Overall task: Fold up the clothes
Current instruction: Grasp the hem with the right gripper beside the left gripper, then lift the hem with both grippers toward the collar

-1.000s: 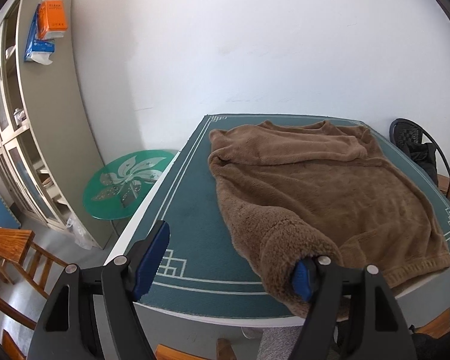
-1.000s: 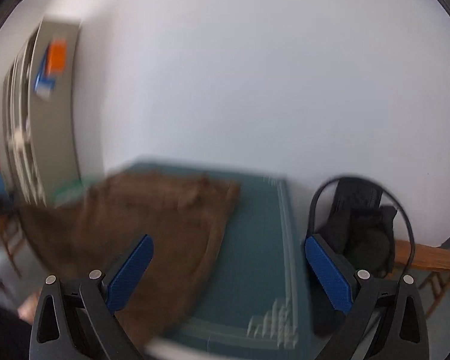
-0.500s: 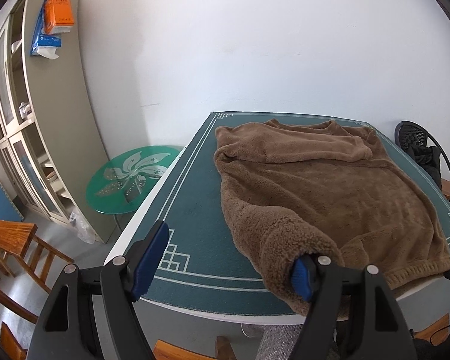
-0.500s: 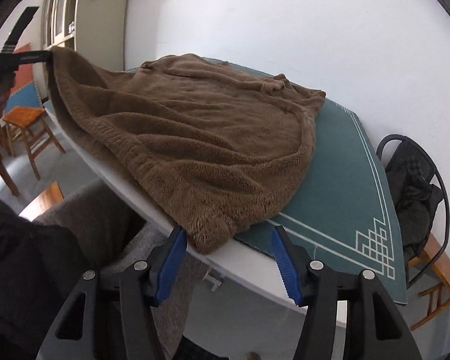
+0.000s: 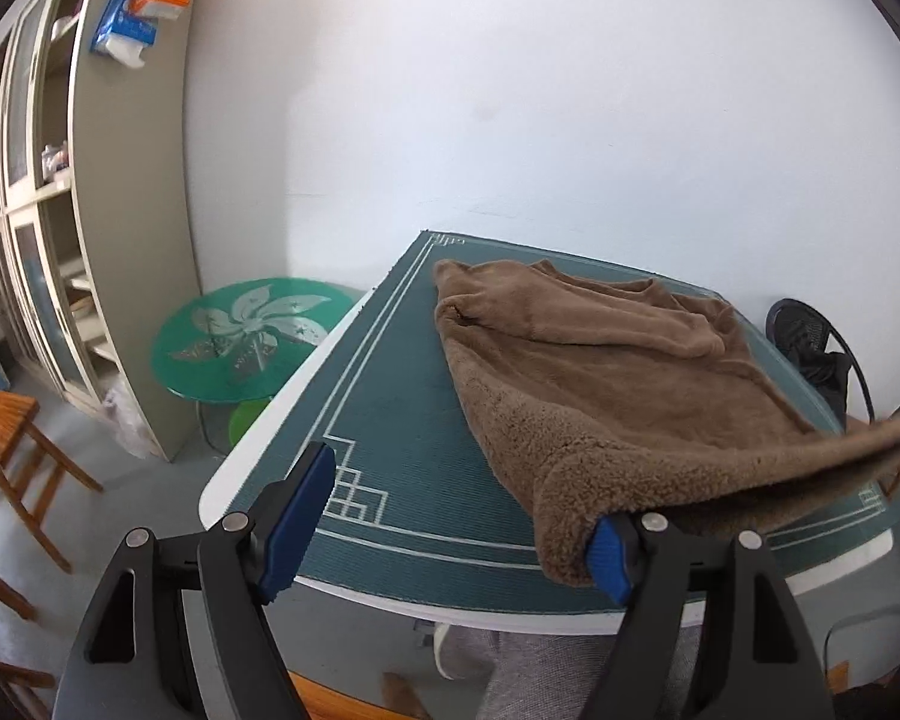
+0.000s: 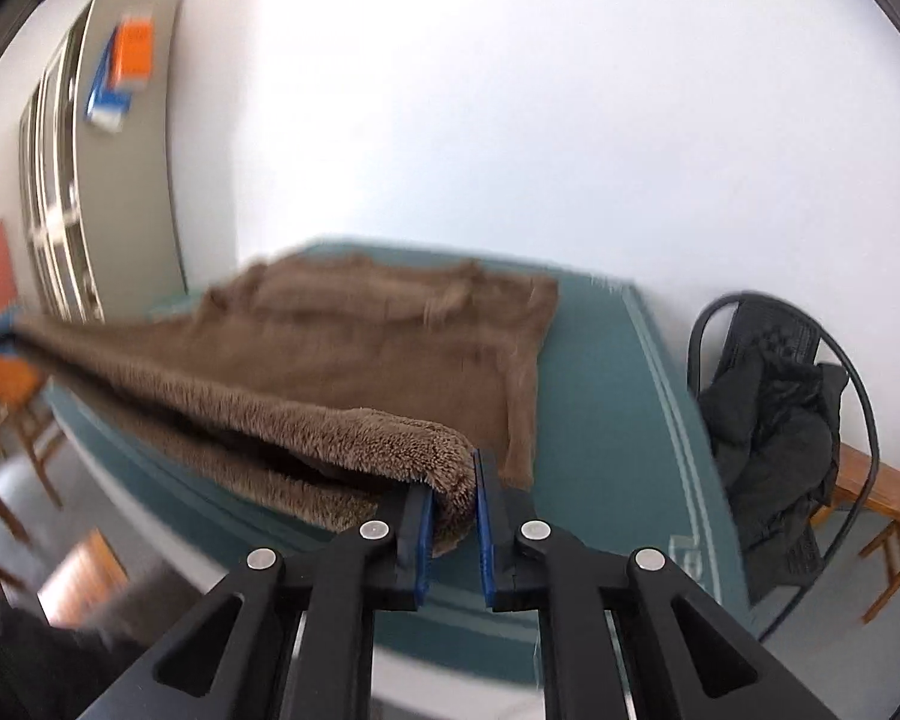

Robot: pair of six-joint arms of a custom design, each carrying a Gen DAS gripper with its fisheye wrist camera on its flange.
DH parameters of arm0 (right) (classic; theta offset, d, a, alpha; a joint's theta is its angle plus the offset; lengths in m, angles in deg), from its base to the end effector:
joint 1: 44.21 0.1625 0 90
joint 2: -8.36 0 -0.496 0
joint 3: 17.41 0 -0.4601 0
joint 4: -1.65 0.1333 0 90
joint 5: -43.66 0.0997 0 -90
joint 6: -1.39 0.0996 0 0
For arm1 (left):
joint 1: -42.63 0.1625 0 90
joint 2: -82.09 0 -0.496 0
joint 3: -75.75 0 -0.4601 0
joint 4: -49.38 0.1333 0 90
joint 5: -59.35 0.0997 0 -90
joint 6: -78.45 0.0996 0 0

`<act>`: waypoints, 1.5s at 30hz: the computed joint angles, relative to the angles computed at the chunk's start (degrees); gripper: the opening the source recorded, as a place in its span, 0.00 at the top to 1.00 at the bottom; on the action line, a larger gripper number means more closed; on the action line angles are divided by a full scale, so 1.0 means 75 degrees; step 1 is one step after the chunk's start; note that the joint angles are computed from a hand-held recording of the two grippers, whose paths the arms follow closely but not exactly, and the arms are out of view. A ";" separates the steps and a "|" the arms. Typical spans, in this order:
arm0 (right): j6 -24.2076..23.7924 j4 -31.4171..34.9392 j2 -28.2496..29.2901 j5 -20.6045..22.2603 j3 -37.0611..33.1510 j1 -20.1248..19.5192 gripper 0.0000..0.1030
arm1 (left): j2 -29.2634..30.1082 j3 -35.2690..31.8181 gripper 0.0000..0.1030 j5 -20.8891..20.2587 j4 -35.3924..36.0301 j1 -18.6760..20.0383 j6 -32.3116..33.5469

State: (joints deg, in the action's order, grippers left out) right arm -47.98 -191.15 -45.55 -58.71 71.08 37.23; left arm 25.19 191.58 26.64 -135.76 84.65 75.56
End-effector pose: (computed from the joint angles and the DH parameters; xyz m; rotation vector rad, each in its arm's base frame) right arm -0.0081 -0.8061 0.3587 0.5973 -2.0549 1.1527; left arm -0.3157 -0.5767 0.1994 0.4851 2.2028 -1.1766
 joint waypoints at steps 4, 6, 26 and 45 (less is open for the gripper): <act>-0.0255 -0.0159 0.0120 0.0122 -0.0267 0.0152 0.88 | 0.0049 0.0064 0.23 0.0332 -0.0162 -0.0085 0.0285; -0.0299 -0.0151 0.0226 0.0168 -0.0452 0.0193 0.88 | 0.0008 0.0096 0.23 0.0358 -0.0092 -0.0085 0.0214; 0.0429 0.1127 0.1234 0.0376 -0.2468 0.0133 0.88 | 0.0424 -0.0596 0.23 0.1237 0.0215 -0.0304 0.0359; 0.0511 0.1500 0.1327 0.0489 -0.2747 0.0067 0.88 | 0.0426 -0.0610 0.23 0.1403 0.0659 -0.0338 -0.0072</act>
